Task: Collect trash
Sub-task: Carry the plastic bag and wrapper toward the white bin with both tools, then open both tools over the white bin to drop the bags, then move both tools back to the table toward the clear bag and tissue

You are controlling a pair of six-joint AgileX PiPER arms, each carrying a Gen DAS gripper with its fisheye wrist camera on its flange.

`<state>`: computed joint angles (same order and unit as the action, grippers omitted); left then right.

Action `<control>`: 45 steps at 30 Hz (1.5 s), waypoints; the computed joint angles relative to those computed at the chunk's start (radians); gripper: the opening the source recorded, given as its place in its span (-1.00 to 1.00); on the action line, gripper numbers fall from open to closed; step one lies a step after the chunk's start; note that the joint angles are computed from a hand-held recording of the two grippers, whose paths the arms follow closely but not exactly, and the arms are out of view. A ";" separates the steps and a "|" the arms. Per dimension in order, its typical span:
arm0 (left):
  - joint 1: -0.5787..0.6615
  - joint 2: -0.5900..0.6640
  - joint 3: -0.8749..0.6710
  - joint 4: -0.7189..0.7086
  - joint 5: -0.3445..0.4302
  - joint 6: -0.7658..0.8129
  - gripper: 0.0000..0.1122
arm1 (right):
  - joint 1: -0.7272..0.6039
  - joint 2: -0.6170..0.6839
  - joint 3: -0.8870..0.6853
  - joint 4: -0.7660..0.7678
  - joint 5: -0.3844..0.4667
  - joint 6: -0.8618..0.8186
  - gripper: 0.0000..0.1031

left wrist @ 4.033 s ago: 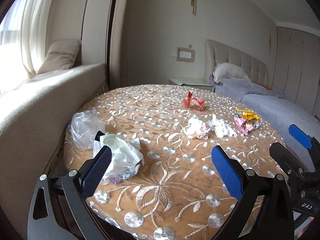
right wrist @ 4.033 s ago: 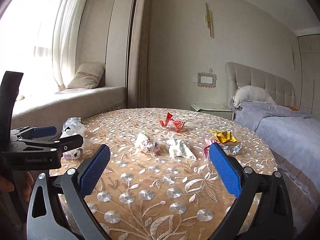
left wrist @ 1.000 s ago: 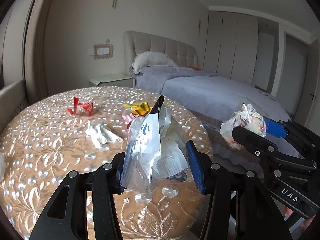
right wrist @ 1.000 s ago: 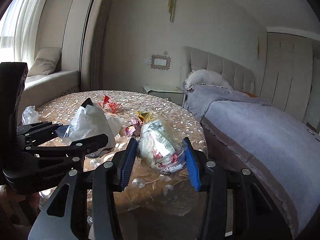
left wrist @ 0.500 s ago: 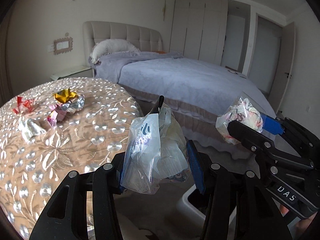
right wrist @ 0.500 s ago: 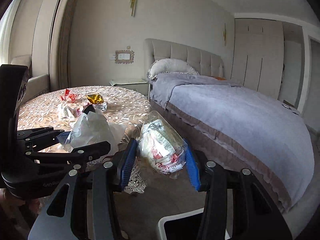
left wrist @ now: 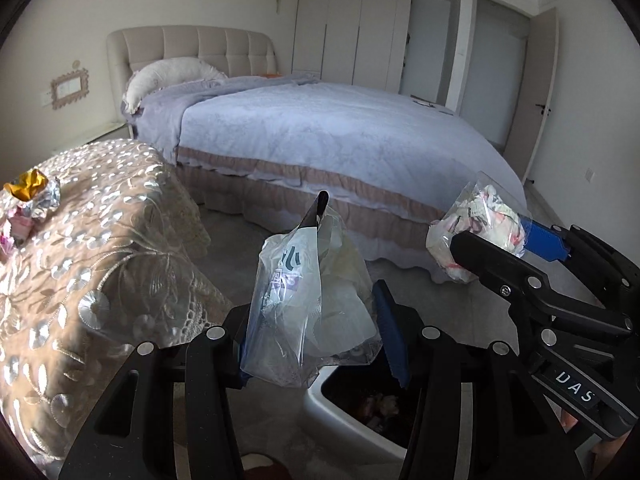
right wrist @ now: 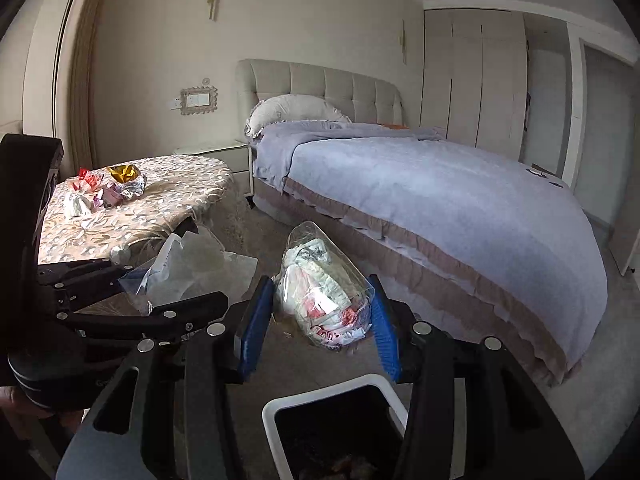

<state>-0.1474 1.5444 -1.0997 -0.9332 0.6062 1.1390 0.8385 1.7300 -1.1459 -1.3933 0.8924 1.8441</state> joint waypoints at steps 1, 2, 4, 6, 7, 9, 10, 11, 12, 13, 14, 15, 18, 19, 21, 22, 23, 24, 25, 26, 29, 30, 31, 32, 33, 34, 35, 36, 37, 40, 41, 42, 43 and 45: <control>-0.020 0.010 0.006 0.006 -0.014 -0.004 -0.11 | -0.004 -0.001 0.015 0.004 0.008 0.011 -0.06; -0.038 0.020 0.010 0.011 -0.024 -0.005 -0.11 | -0.010 -0.002 0.026 0.013 0.007 0.016 -0.06; -0.074 0.050 0.005 0.045 -0.044 -0.032 -0.11 | -0.030 -0.018 0.069 0.020 -0.020 0.048 -0.06; -0.105 0.086 -0.010 0.082 -0.041 -0.070 -0.11 | -0.049 -0.031 0.109 0.018 -0.044 0.090 -0.06; -0.117 0.101 -0.017 0.092 -0.036 -0.084 -0.11 | -0.055 -0.033 0.120 0.019 -0.044 0.102 -0.06; -0.143 0.124 -0.031 0.111 -0.022 -0.110 -0.10 | -0.070 -0.047 0.157 0.013 -0.048 0.126 -0.06; -0.151 0.137 -0.040 0.114 -0.010 -0.113 -0.09 | -0.075 -0.047 0.164 0.013 -0.048 0.134 -0.06; -0.153 0.151 -0.054 0.109 0.016 -0.112 0.01 | -0.085 -0.052 0.176 0.014 -0.054 0.138 -0.06; -0.156 0.172 -0.076 0.113 0.056 -0.122 0.12 | -0.093 -0.055 0.184 0.015 -0.057 0.138 -0.06; -0.166 0.194 -0.099 0.137 0.086 -0.148 0.56 | -0.096 -0.055 0.188 0.016 -0.054 0.139 -0.06; -0.178 0.201 -0.100 0.152 0.075 -0.160 0.76 | -0.103 -0.058 0.194 0.017 -0.056 0.140 -0.06; -0.193 0.188 -0.074 0.148 0.033 -0.147 0.76 | -0.110 -0.061 0.207 0.011 -0.060 0.147 -0.06; -0.220 0.170 -0.041 0.188 -0.055 -0.162 0.76 | -0.121 -0.065 0.223 -0.002 -0.055 0.165 -0.06; -0.221 0.165 -0.039 0.204 -0.073 -0.173 0.76 | -0.125 -0.066 0.228 -0.006 -0.058 0.173 -0.06; -0.220 0.152 -0.035 0.250 -0.120 -0.213 0.76 | -0.137 -0.072 0.243 -0.020 -0.074 0.189 -0.05; -0.218 0.148 -0.041 0.286 -0.146 -0.249 0.76 | -0.142 -0.071 0.245 -0.024 -0.082 0.193 -0.05; -0.215 0.138 -0.039 0.317 -0.168 -0.283 0.76 | -0.148 -0.070 0.250 -0.032 -0.093 0.200 -0.05; -0.206 0.133 -0.043 0.338 -0.177 -0.309 0.76 | -0.151 -0.065 0.248 -0.035 -0.103 0.202 -0.05; -0.195 0.132 -0.052 0.339 -0.178 -0.322 0.75 | -0.153 -0.058 0.247 -0.039 -0.113 0.205 -0.05; -0.182 0.129 -0.058 0.327 -0.175 -0.326 0.76 | -0.155 -0.048 0.245 -0.045 -0.126 0.209 -0.05; -0.150 0.127 -0.074 0.289 -0.159 -0.325 0.75 | -0.156 -0.015 0.234 -0.044 -0.159 0.207 -0.05; -0.145 0.123 -0.075 0.286 -0.158 -0.327 0.75 | -0.155 -0.006 0.230 -0.043 -0.170 0.210 -0.05; -0.140 0.118 -0.073 0.280 -0.157 -0.320 0.75 | -0.153 0.001 0.228 -0.045 -0.180 0.215 -0.05; -0.136 0.112 -0.067 0.273 -0.161 -0.312 0.75 | -0.150 0.006 0.225 -0.044 -0.186 0.215 -0.04; -0.133 0.110 -0.064 0.268 -0.168 -0.306 0.75 | -0.146 0.011 0.221 -0.042 -0.189 0.210 -0.03; -0.129 0.108 -0.063 0.256 -0.167 -0.297 0.75 | -0.143 0.016 0.217 -0.043 -0.189 0.204 0.07; -0.125 0.108 -0.064 0.245 -0.161 -0.288 0.75 | -0.139 0.021 0.214 -0.049 -0.192 0.195 0.65; -0.119 0.108 -0.065 0.236 -0.158 -0.281 0.75 | -0.140 0.028 0.204 -0.043 -0.203 0.166 0.96; -0.114 0.105 -0.064 0.228 -0.157 -0.276 0.75 | -0.136 0.036 0.196 -0.051 -0.204 0.153 0.92; -0.098 0.091 -0.059 0.217 -0.154 -0.260 0.75 | -0.137 0.072 0.145 -0.006 -0.220 0.038 0.92; -0.090 0.082 -0.055 0.210 -0.154 -0.253 0.75 | -0.133 0.077 0.137 -0.012 -0.217 0.034 0.92; -0.081 0.072 -0.048 0.196 -0.156 -0.242 0.75 | -0.129 0.076 0.133 -0.031 -0.218 0.041 0.92; -0.070 0.061 -0.043 0.184 -0.156 -0.232 0.75 | -0.126 0.073 0.126 -0.047 -0.220 0.044 0.92; -0.041 0.045 -0.047 0.170 -0.145 -0.229 0.75 | -0.118 0.069 0.106 -0.075 -0.215 0.042 0.92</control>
<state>-0.1881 1.5891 -1.1469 -0.7628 0.4611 0.9104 0.7206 1.7989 -1.0397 -1.4678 0.6776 1.8864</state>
